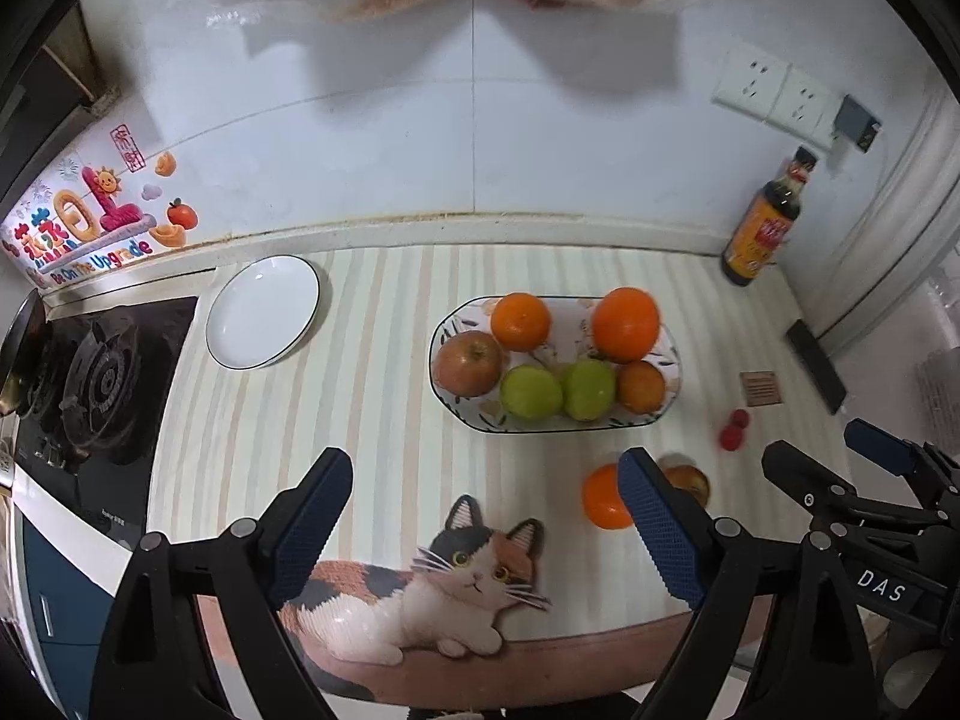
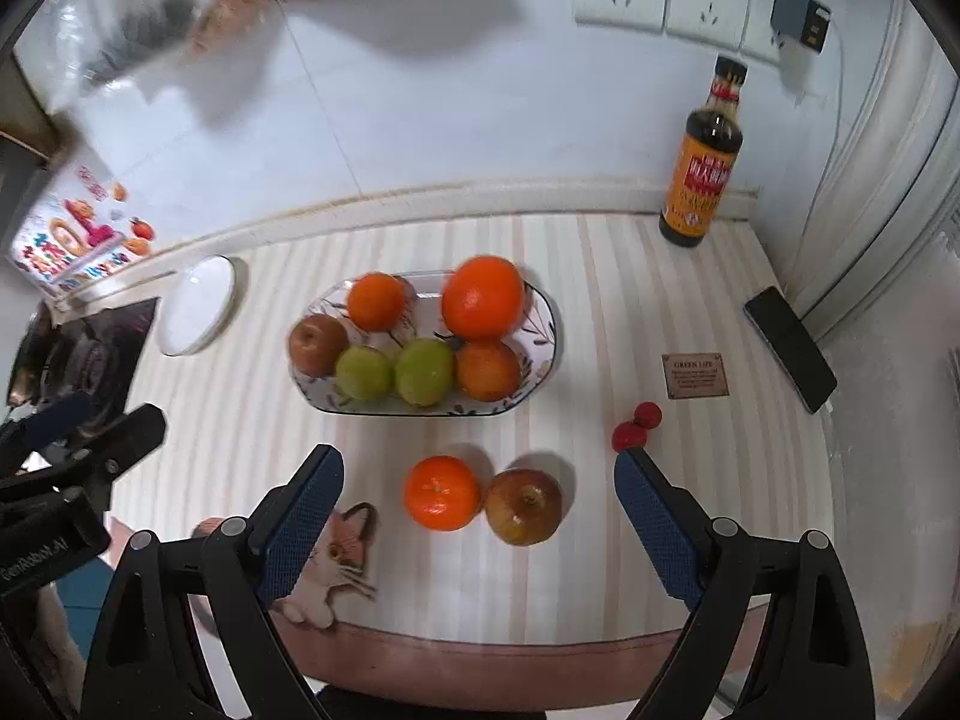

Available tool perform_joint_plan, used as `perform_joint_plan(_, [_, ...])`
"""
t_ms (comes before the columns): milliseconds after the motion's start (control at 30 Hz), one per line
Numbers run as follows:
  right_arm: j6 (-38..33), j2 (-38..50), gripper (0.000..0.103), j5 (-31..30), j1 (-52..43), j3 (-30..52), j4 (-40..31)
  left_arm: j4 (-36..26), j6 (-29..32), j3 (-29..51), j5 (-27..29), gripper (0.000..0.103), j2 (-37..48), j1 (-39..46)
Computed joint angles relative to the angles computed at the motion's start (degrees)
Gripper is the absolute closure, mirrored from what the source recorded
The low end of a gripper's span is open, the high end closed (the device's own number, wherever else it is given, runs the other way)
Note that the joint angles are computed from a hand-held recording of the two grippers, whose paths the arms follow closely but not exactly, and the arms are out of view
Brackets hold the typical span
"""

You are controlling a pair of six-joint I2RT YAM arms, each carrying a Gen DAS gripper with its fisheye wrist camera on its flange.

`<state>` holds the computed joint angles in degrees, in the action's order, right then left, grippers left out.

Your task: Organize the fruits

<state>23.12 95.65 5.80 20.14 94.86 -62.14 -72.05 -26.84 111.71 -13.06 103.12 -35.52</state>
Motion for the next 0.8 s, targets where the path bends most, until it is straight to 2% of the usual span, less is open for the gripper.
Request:
perform_joint_plan(300, [0.71, -7.41, 0.009, 2.22, 2.81, 2.19, -4.23, -3.21, -2.71, 2.18, -2.9, 0.012, -4.91, -3.55])
perform_joint_plan(500, [1.46, -9.68, 0.009, 2.54, 4.45, 4.31, -6.99, -5.78, -4.37, 5.2, -4.4, 0.012, -6.22, -5.63])
perform_joint_plan(800, [1.65, -10.87, 0.008, 1.4, 3.59, 4.24, -6.96, -7.26, -5.04, 6.77, -5.44, 0.013, -5.93, -6.73])
